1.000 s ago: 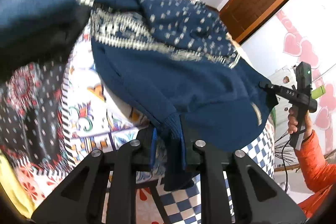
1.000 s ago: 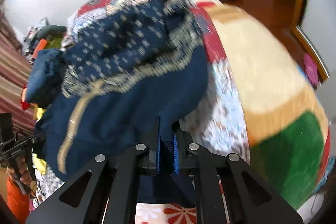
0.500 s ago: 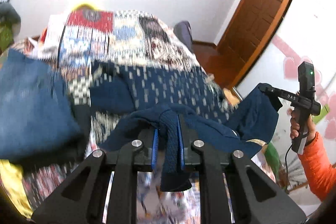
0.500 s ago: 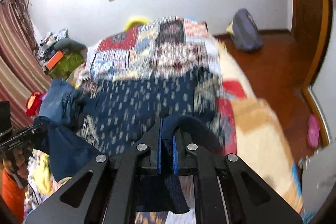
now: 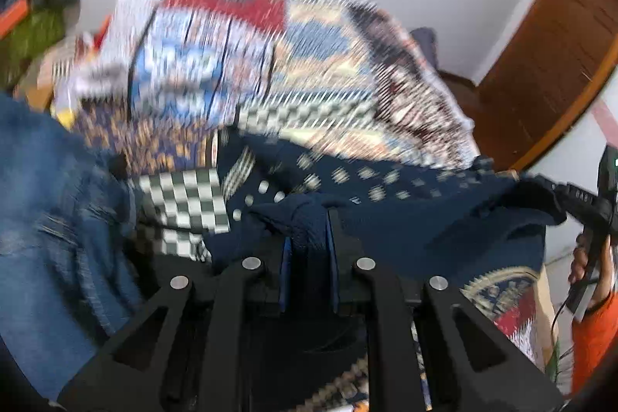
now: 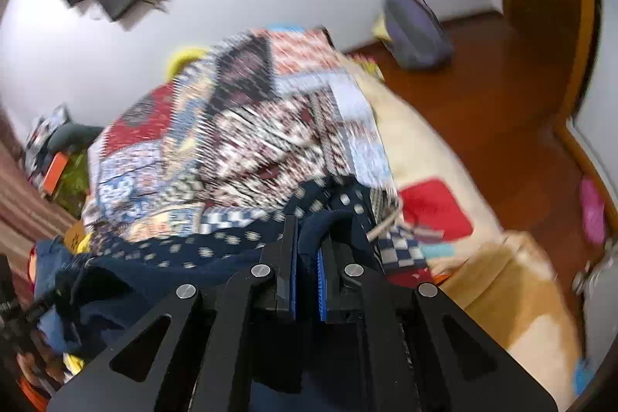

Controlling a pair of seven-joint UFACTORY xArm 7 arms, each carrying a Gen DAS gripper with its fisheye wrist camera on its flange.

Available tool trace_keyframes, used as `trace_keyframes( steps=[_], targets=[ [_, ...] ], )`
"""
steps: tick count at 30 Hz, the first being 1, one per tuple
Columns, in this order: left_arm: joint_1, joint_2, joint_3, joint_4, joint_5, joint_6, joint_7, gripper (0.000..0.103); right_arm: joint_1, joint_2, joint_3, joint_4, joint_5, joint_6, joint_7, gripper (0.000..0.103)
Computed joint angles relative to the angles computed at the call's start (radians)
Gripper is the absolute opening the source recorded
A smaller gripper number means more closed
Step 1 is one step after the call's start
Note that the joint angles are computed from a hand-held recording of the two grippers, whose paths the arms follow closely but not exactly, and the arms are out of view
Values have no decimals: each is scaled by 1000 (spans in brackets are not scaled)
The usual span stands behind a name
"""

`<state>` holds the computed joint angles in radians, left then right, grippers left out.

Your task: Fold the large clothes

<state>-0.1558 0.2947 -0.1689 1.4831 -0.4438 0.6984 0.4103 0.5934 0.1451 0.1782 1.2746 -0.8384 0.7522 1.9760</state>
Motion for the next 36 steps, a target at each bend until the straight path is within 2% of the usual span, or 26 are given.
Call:
trace_keyframes(
  steps=[4,6,8,12,13,14,16,19,21,23,24,28,33,36],
  targets=[
    [4,77,4,55,13,56,-54,20,-1,44,-13,-24,34,-42,44,8],
    [20,74,-6,49,-14,70,-51,21,-8,41,-16,-55,69,-97,48,10],
    [20,55,-4,25,-10,68,-49,27,-14,17,-17,-99,104,-155,47,12],
    [-18,-23,16,-60,93,35,-53,51,-14,-59,5,-159,133,-164,49,23],
    [-24,-55,17,-94,111,18,-44,54,-14,-72,14,-162,132,-156,47,26],
    [-24,-77,15,-116,111,10,-26,54,-15,-79,23,-161,128,-143,44,27],
    [-15,-137,3,-170,64,10,59,55,-6,-90,51,-132,122,-71,8,31],
    [-30,-210,6,-238,30,3,130,56,24,-79,86,-58,101,59,-78,36],
    [-47,-238,11,-266,16,6,157,57,42,-65,93,-25,81,101,-108,45],
    [-67,-251,11,-286,8,15,175,57,66,-44,99,10,53,129,-128,47],
    [-78,-250,11,-292,14,11,172,57,77,-25,100,30,47,131,-144,47],
    [-115,-225,8,-325,75,-113,89,57,102,63,67,91,58,70,-193,47],
    [-122,-142,3,-269,110,-112,44,58,124,166,10,137,118,-26,-220,47],
    [-125,-102,0,-246,129,-173,18,58,138,207,-28,177,137,-36,-242,47]
  ],
)
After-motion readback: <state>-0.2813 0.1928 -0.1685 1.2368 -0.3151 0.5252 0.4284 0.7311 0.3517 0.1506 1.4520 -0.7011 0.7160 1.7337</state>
